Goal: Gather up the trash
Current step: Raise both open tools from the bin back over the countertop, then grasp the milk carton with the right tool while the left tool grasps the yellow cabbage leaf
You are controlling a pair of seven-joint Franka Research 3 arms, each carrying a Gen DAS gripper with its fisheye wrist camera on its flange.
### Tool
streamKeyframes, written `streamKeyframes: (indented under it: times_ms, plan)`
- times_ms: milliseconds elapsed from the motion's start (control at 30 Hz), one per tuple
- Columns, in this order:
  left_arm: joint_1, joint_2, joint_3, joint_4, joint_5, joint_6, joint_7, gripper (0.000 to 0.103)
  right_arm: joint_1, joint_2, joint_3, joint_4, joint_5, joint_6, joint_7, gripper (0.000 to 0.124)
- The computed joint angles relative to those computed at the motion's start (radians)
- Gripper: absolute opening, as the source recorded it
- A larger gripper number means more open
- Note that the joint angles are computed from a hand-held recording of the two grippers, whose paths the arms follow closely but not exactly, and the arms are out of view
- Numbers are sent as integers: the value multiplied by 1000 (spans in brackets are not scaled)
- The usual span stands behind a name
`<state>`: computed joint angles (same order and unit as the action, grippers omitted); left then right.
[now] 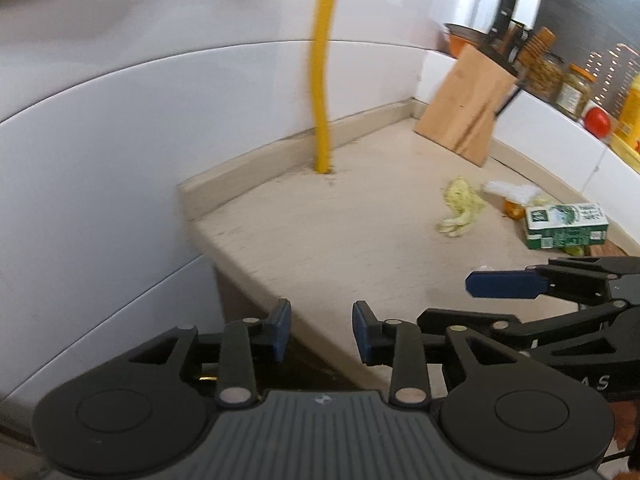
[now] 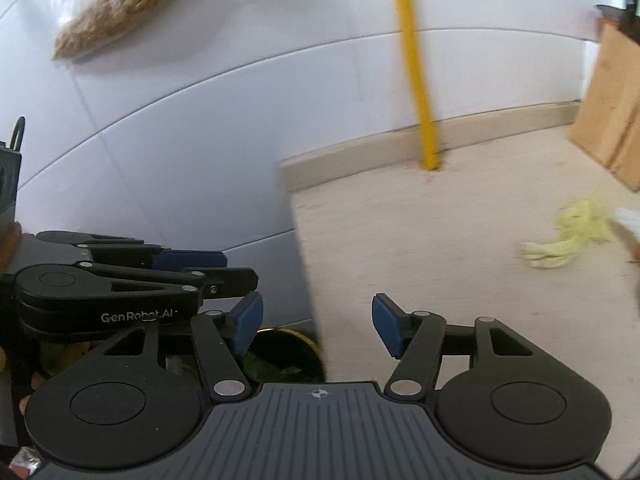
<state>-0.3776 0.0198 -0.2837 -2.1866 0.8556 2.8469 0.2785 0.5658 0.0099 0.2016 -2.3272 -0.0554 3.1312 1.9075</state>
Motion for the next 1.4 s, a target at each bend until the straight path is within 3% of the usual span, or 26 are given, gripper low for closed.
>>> streamKeyframes:
  times_ms: [167,367,567,700,867,967,1100,1167,1267,1300,1400]
  plan:
    - [-24,81,-2,91,-40,-6,87,34,-87,-61,8,-56,-227,-2,214,71]
    - [-67,188,8,199,-125,2,206,37,-303,-150,108,-102,-542,-78,456,77]
    - [-109,299,12,327,-237,-12,351,38,-398,-221,102,-143,-619,-152,489,77]
    - [-129,364,16,414,-295,-18,427,39,-487,-277,123,-157,-746,-176,506,82]
    - [-141,431,12,500,-372,-12,508,39,-510,-279,69,-123,-792,-183,279,93]
    - [-156,469,14,555,-406,-28,549,39,-457,-228,-8,-77,-682,-198,22,100]
    - [-174,503,19,612,-436,-63,587,39,-348,-152,-118,-15,-329,-259,-371,100]
    - [-180,514,20,632,-449,-73,600,39,-299,-119,-162,27,-97,-345,-604,100]
    - [-187,522,23,646,-460,-78,617,39,-310,-94,-152,47,-7,-387,-682,87]
    - [-187,520,22,643,-463,-76,622,39,-320,-80,-143,62,-23,-411,-642,78]
    - [-173,506,11,618,-484,-56,645,39,-323,-81,-129,56,-25,-439,-571,70]
